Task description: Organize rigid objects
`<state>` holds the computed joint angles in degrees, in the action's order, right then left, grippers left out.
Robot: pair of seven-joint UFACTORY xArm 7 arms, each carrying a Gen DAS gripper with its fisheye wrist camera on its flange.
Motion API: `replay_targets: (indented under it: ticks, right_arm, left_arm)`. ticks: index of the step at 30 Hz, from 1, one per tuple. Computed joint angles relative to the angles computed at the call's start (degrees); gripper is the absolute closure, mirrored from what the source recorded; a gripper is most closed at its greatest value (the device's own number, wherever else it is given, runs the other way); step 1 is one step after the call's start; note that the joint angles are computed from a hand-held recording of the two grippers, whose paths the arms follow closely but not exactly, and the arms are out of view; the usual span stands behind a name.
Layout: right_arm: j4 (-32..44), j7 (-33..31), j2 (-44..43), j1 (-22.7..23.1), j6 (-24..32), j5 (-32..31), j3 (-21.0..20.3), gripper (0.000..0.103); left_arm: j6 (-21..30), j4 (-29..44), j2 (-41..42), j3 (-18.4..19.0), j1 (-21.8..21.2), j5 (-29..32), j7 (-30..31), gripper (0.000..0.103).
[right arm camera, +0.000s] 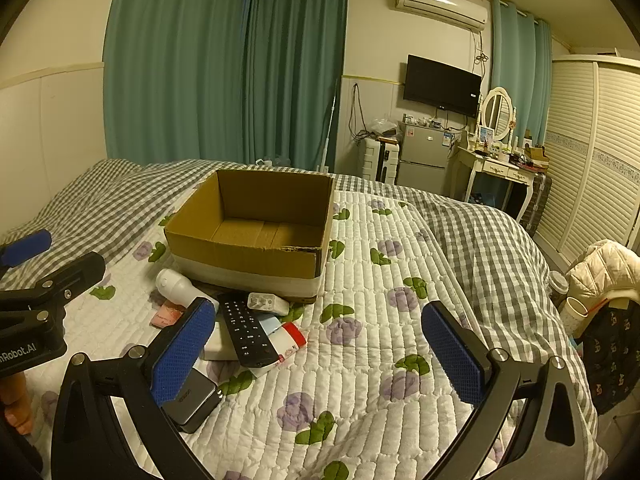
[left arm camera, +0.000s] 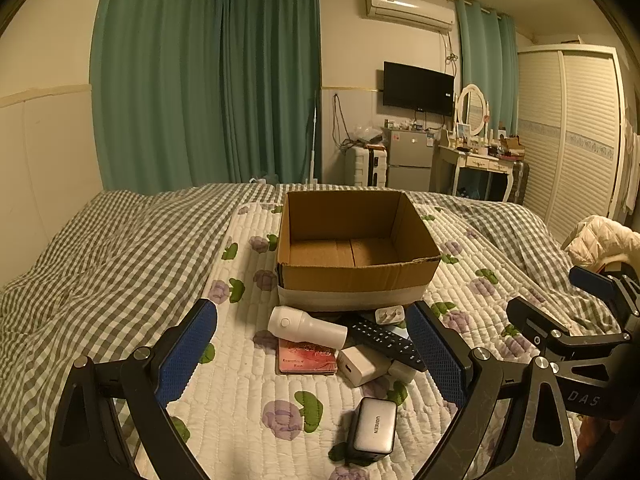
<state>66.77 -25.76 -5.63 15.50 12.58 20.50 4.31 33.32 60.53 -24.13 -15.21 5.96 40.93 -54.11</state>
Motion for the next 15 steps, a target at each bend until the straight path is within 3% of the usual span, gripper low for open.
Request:
replay_targets:
  ticks: [8, 15]
  right_arm:
    - [-0.2, 1.39, -0.75, -0.58, 1.27, -2.47, 0.09, 0.0]
    - [1.54, 4.83, 2.31, -2.03, 5.42, -5.61, 0.36, 0.0]
  left_arm:
    - [0.33, 0.21, -0.14, -0.48, -0.29, -0.04, -0.55, 0.006]
    - [3.7, -0.59, 5.9, 1.89, -4.25, -6.67, 3.02, 0.006]
